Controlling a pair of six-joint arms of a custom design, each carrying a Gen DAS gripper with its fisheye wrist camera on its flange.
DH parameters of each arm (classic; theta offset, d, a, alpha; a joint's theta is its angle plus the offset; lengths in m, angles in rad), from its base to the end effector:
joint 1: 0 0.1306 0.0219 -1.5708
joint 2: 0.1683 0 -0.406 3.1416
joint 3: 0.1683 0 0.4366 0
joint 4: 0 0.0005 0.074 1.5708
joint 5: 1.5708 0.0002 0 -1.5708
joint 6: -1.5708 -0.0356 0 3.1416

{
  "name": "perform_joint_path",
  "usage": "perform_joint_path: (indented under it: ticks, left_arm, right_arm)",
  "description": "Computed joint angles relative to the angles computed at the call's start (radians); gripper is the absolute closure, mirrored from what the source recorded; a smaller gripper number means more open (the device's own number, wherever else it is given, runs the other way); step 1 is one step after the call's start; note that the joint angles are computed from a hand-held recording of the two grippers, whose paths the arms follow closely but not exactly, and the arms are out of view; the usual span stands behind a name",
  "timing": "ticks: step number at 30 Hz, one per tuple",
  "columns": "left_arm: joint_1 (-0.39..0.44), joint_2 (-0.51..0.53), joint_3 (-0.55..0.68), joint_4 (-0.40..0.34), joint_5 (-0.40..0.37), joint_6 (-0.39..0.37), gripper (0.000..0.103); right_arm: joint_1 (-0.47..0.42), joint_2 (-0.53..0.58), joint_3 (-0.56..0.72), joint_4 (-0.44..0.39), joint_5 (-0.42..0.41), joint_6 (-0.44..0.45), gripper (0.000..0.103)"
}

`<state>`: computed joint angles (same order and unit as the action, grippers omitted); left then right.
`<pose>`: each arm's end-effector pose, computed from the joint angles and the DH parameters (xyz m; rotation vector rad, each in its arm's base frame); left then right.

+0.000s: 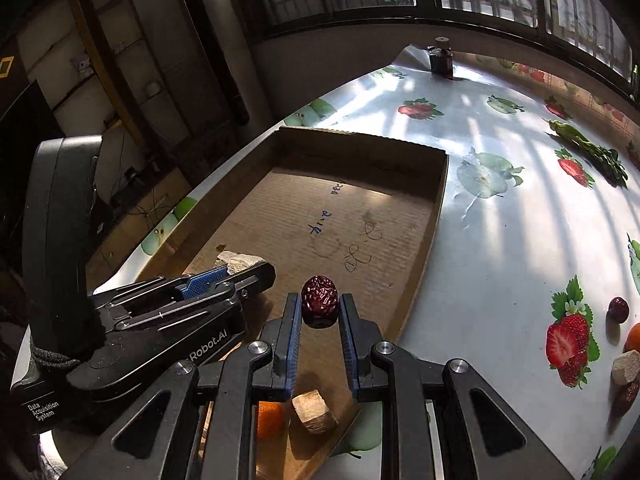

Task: Organize fruits
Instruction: 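Carry bread cube and red date into the tray and open both tools, then return both tools from the tray to the food cluster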

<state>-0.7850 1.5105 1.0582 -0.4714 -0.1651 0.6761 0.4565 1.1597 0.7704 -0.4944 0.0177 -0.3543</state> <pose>0.3744 -0.3666 0.2562 0.0674 2.5232 -0.4091 0.3574 0.1742 0.2741 -0.1190 2.4806 0.3302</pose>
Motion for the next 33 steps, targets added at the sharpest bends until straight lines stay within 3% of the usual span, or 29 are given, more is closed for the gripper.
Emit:
perform_joint_path:
  ticks: [3, 7, 8, 10, 12, 15, 17, 19, 22, 26, 29, 30, 31, 33]
  left_arm:
    - [0.006, -0.019, -0.014, 0.007, -0.006, 0.011, 0.080]
    - [0.008, -0.045, -0.028, 0.024, -0.017, 0.026, 0.059]
    - [0.006, -0.050, -0.029, 0.023, -0.028, 0.029, 0.057]
    - [-0.002, -0.059, -0.027, 0.012, -0.055, 0.030, 0.055]
    - [-0.010, -0.070, -0.027, 0.007, -0.069, 0.030, 0.054]
    - [-0.039, -0.087, -0.018, -0.008, -0.126, 0.015, 0.053]
    - [-0.072, -0.091, -0.005, -0.017, -0.182, -0.002, 0.047]
    - [-0.116, -0.082, 0.019, -0.027, -0.249, -0.032, 0.037]
    - [-0.188, -0.048, 0.070, -0.055, -0.355, -0.072, 0.016]
    - [-0.255, -0.017, 0.110, -0.044, -0.355, -0.126, 0.014]
    - [-0.297, 0.013, 0.148, -0.077, -0.386, -0.149, 0.014]
    - [-0.310, 0.020, 0.159, -0.085, -0.394, -0.159, 0.014]
    - [-0.320, 0.027, 0.167, -0.090, -0.402, -0.164, 0.015]
    - [-0.335, 0.039, 0.183, -0.098, -0.409, -0.172, 0.015]
  right_arm:
    - [0.012, 0.022, 0.008, -0.010, 0.031, 0.016, 0.081]
    - [0.013, 0.024, 0.004, -0.009, 0.031, 0.012, 0.081]
    - [0.012, 0.020, 0.002, -0.010, 0.037, 0.010, 0.079]
    - [0.008, 0.008, -0.004, 0.000, 0.043, 0.004, 0.064]
    - [-0.001, -0.027, -0.020, 0.006, 0.049, -0.009, 0.063]
    - [-0.021, -0.136, -0.072, 0.013, 0.068, -0.055, 0.060]
    - [-0.041, -0.239, -0.126, 0.014, 0.093, -0.093, 0.049]
    - [-0.054, -0.355, -0.186, 0.000, 0.153, -0.134, 0.034]
    - [-0.083, -0.510, -0.259, -0.064, 0.248, -0.191, 0.025]
    - [-0.149, -0.617, -0.299, -0.189, 0.374, -0.221, 0.023]
    - [-0.223, -0.753, -0.345, -0.235, 0.433, -0.223, 0.022]
    - [-0.244, -0.792, -0.357, -0.245, 0.450, -0.223, 0.017]
    - [-0.271, -0.820, -0.363, -0.261, 0.455, -0.225, 0.010]
    - [-0.391, -0.851, -0.361, -0.294, 0.365, -0.214, 0.009]
